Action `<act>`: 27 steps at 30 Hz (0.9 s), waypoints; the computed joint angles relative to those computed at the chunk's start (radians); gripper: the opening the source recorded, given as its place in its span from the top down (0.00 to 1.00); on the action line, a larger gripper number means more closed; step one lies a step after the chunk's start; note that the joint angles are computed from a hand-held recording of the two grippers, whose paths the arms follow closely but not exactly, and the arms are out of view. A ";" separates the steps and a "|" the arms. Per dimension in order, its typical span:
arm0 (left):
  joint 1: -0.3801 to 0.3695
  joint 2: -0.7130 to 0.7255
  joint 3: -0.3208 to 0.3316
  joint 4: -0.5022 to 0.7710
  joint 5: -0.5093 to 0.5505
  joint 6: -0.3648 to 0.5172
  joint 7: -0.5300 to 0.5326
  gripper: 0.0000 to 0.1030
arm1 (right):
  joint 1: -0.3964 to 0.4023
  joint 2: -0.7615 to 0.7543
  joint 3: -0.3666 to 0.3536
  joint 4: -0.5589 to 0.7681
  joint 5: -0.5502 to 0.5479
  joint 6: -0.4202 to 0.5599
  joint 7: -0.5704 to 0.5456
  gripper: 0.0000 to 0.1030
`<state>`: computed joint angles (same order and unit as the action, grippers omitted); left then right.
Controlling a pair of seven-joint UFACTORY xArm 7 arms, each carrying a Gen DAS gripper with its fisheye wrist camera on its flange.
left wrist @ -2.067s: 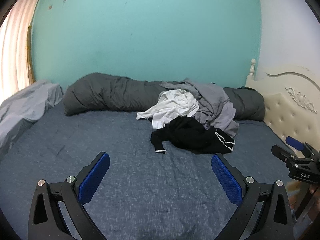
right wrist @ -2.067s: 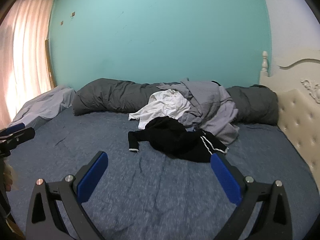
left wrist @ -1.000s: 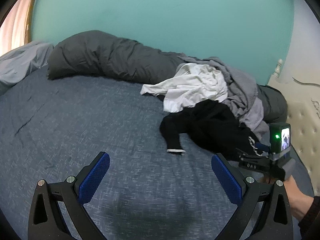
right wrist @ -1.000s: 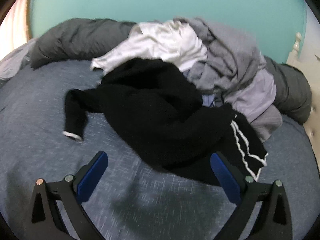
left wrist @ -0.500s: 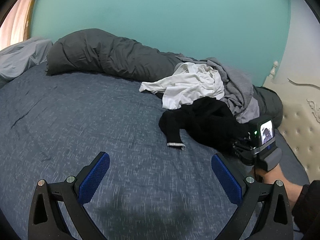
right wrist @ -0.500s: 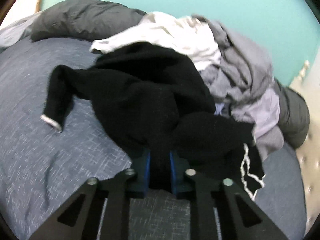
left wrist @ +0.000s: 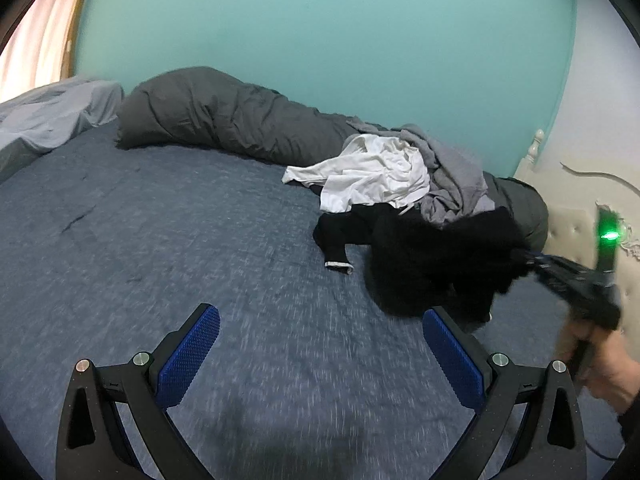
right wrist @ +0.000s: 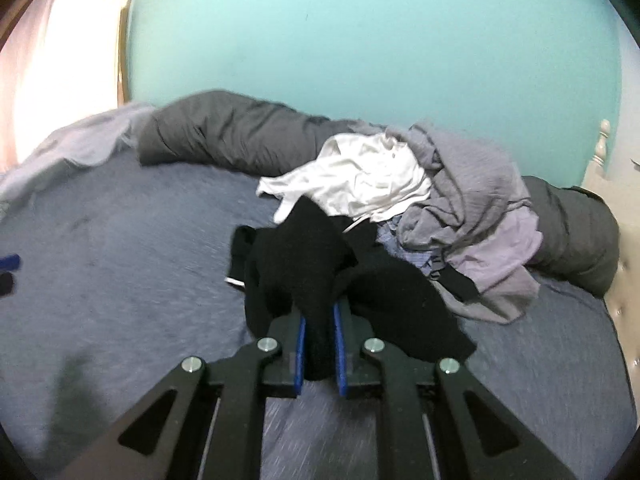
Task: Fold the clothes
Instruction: 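Pull the black hoodie with the right tool away from the pile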
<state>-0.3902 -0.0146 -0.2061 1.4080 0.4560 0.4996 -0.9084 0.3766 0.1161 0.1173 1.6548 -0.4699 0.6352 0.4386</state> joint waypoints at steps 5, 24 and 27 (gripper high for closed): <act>0.014 -0.157 -0.031 -0.124 -0.035 0.033 -0.018 0.00 | 0.002 -0.225 0.061 -0.146 0.040 0.043 -0.024 0.89; 0.116 -0.522 -0.171 -0.575 -0.242 -0.106 -0.068 0.00 | -0.162 -0.623 0.190 -0.632 0.179 0.297 0.149 0.84; 0.107 -0.508 -0.172 -0.599 -0.267 -0.142 -0.070 0.00 | -0.174 -0.636 0.192 -0.631 0.157 0.309 0.144 0.74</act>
<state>-0.2831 -0.5223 -0.3777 0.8089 0.1891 0.3572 -0.9786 0.2030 -0.5200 0.3089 1.0236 -0.3134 0.9438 0.5829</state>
